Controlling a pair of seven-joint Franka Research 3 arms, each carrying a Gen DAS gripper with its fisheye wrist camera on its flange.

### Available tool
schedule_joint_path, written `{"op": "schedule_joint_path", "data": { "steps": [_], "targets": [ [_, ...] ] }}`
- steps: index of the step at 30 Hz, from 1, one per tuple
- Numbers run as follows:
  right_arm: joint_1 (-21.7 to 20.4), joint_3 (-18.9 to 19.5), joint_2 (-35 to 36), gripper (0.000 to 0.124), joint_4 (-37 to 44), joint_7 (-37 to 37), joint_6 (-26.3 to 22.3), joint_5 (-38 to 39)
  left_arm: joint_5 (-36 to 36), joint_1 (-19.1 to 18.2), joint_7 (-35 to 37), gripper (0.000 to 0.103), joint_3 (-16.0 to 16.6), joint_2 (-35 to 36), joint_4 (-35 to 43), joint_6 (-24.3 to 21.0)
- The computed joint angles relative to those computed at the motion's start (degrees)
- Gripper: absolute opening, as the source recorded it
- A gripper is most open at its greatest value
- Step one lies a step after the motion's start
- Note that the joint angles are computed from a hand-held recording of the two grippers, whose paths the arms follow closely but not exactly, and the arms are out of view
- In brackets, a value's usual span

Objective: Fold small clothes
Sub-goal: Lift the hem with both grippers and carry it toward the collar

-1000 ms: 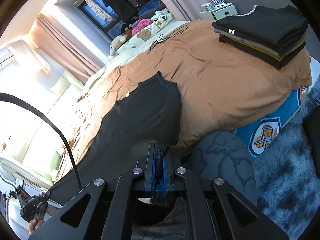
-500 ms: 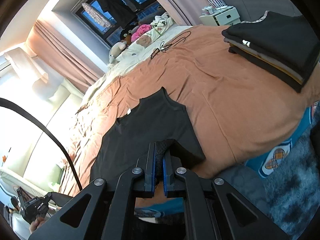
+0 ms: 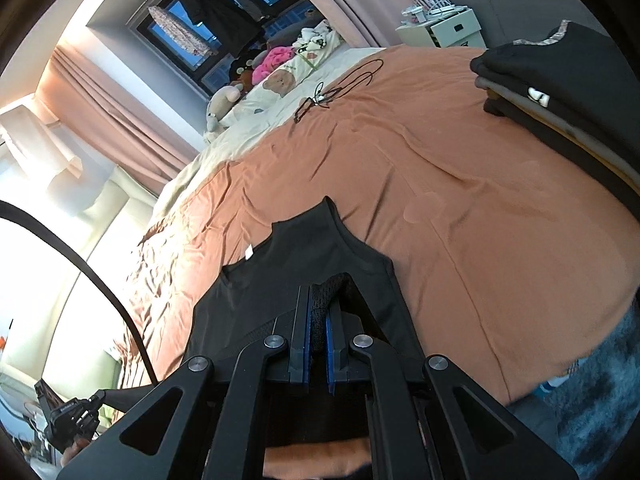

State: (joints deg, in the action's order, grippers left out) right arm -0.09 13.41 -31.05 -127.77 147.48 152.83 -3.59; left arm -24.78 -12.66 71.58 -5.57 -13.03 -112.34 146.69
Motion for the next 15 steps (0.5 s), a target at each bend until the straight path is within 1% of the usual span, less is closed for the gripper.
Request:
{"op": "schedule_joint_path", "data": {
  "steps": [5, 15],
  "targets": [
    [-0.4, -1.0, 6.8, 0.002, 4.8, -1.7, 1.2, -1.4, 1.1, 0.9, -0.5, 0.004, -0.8, 6.0, 6.4, -0.9],
    [2.4, -5.5, 19.3, 0.002, 15.3, -4.1, 1.1, -4.3, 6.7, 4.5, -3.5, 0.004, -4.5, 19.1, 20.8, -5.3]
  ]
}}
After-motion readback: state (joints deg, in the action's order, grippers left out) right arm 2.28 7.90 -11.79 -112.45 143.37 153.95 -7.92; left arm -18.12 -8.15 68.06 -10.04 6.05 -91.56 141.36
